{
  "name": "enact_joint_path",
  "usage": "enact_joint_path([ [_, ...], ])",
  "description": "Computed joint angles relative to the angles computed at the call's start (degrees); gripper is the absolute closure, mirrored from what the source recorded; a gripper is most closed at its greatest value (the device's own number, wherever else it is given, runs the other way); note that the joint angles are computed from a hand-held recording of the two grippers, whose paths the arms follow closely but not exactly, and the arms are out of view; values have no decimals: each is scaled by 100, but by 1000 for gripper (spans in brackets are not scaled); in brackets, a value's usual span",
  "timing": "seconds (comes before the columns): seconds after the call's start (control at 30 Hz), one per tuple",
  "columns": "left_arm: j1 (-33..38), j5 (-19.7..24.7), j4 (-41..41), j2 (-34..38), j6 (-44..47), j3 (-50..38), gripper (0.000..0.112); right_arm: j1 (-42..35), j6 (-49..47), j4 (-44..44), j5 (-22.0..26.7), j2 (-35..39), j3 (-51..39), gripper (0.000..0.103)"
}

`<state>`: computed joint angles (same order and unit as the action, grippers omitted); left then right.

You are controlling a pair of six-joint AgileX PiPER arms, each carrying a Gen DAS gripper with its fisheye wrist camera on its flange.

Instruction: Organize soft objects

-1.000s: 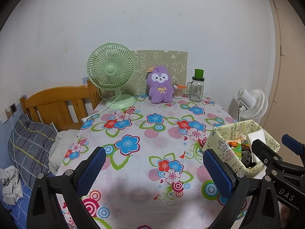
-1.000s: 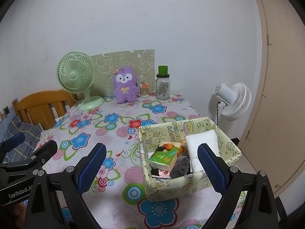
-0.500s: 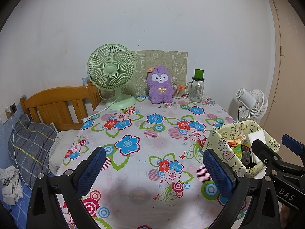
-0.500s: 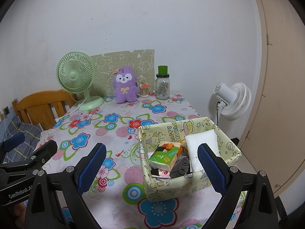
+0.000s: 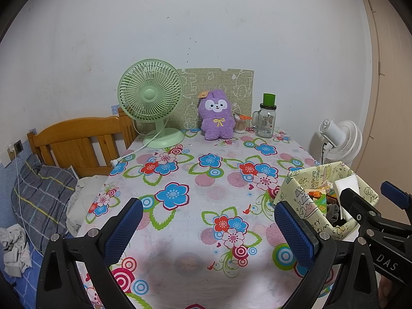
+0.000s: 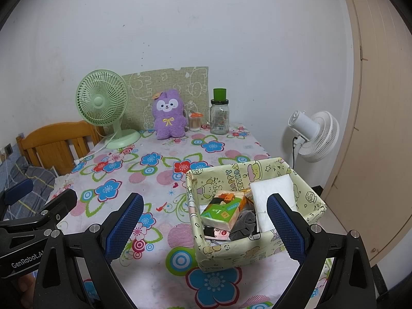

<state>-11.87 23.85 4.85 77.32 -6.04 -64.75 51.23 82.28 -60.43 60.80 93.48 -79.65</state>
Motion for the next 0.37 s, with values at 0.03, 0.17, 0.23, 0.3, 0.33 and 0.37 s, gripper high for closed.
enact_joint_path([
  [0.03,-14,-6,31,1,-34,5,10,0,0,0,0,0,0,5],
  [0.17,1,13,15,-1,-14,-15,10,1,7,3,-2,-6,4,5],
  [0.23,6,2,-55,2,67,-10,10,-8,-11,14,-1,1,-10,5],
  [0.3,51,22,-169,8,203,-38,10,-5,5,-2,5,-1,10,5],
  [0.33,61,28,-192,13,229,-51,10,-2,12,-2,8,-2,22,5],
  [0.37,68,35,-210,15,248,-56,10,11,32,-10,19,-2,34,5],
])
